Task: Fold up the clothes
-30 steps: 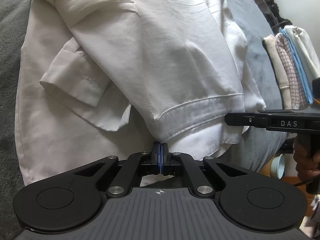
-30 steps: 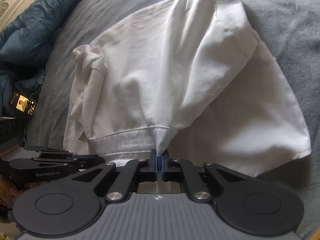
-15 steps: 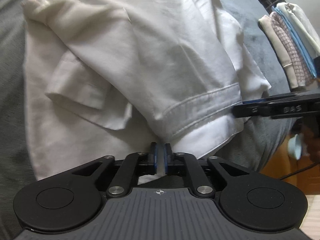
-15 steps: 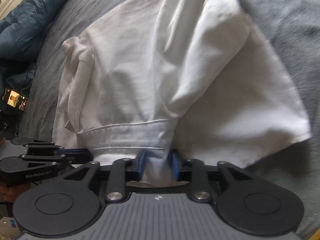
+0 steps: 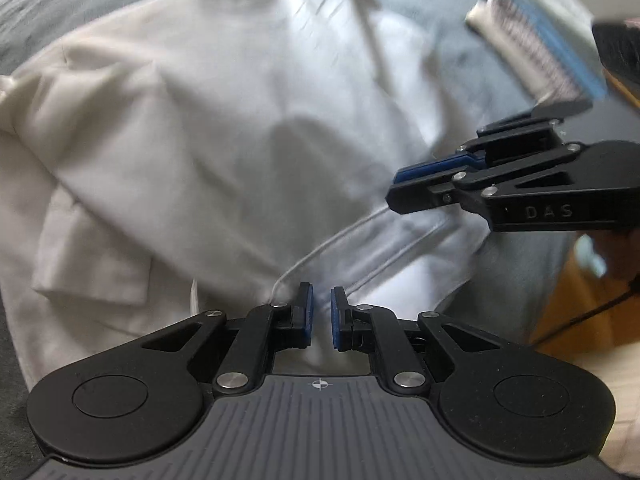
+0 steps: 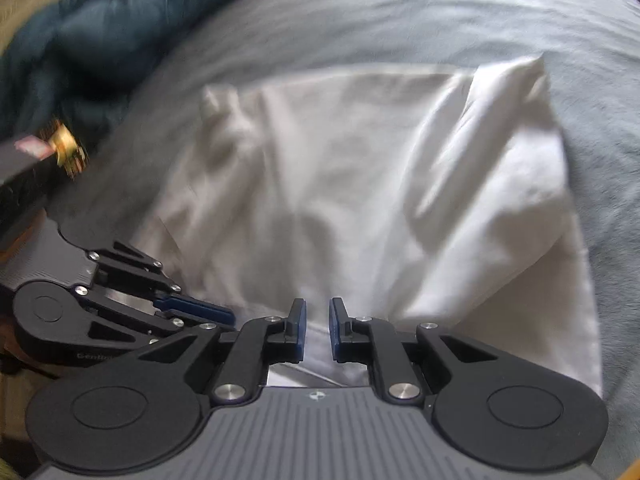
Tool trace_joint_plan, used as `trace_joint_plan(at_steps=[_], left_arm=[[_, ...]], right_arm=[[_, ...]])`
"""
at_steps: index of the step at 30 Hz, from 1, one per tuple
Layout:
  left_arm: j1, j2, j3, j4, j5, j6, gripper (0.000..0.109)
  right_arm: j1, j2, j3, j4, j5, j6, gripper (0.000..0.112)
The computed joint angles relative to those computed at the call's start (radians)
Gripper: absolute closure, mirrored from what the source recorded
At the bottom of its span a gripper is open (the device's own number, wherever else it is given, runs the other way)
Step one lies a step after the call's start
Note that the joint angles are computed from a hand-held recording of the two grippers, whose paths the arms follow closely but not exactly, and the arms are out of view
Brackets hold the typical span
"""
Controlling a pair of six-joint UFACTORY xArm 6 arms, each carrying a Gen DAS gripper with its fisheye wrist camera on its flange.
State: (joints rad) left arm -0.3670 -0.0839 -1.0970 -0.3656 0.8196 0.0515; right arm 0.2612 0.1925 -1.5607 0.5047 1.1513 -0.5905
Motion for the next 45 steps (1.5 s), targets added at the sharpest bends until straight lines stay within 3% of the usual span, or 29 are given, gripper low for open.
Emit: trace_joint_plan(at_steps=[2, 4, 10, 13, 18, 23, 26, 32, 40, 45], left_arm=[[-0.002, -0.007, 0.021, -0.001, -0.022, 0.015, 0.100], [0.009, -0.003, -0.006, -0.001, 0.013, 0.003, 0.099], [0.089, -0.032, -0.068, -0.061, 0.085, -0.029, 0.092], [0.121, -0.010, -0.102, -0.026, 0.033, -0.144, 0.085], [0.104, 0.128, -0.253, 0.241, -0.028, -0.383, 0.072], [0.065, 0.246, -0.394, 0.462, 0.055, -0.524, 0.070], [0.057, 0.262, -0.408, 0.528, 0.091, -0.563, 0.070], [0.053, 0.264, -0.397, 0.577, 0.097, -0.603, 0.071], [0.068, 0.204, -0.318, 0.585, 0.056, -0.669, 0.100], [0.101, 0.079, -0.186, 0.559, -0.028, -0.808, 0.102]], right_arm=[[0.012, 0.010, 0.023, -0.027, -0.009, -0.027, 0.101], [0.016, 0.004, 0.063, -0.030, -0.042, -0.071, 0.103], [-0.013, 0.025, -0.031, 0.000, 0.042, -0.084, 0.097], [-0.004, 0.053, -0.049, -0.053, 0.069, -0.062, 0.098], [-0.006, 0.062, -0.055, -0.049, 0.077, -0.087, 0.099], [-0.020, 0.097, -0.109, -0.040, 0.130, -0.091, 0.099], [-0.010, 0.108, -0.117, -0.036, 0.134, -0.090, 0.099], [-0.005, 0.136, -0.151, -0.027, 0.157, -0.085, 0.099], [-0.007, 0.146, -0.166, -0.025, 0.170, -0.103, 0.099], [-0.003, 0.147, -0.171, -0.034, 0.174, -0.103, 0.099]])
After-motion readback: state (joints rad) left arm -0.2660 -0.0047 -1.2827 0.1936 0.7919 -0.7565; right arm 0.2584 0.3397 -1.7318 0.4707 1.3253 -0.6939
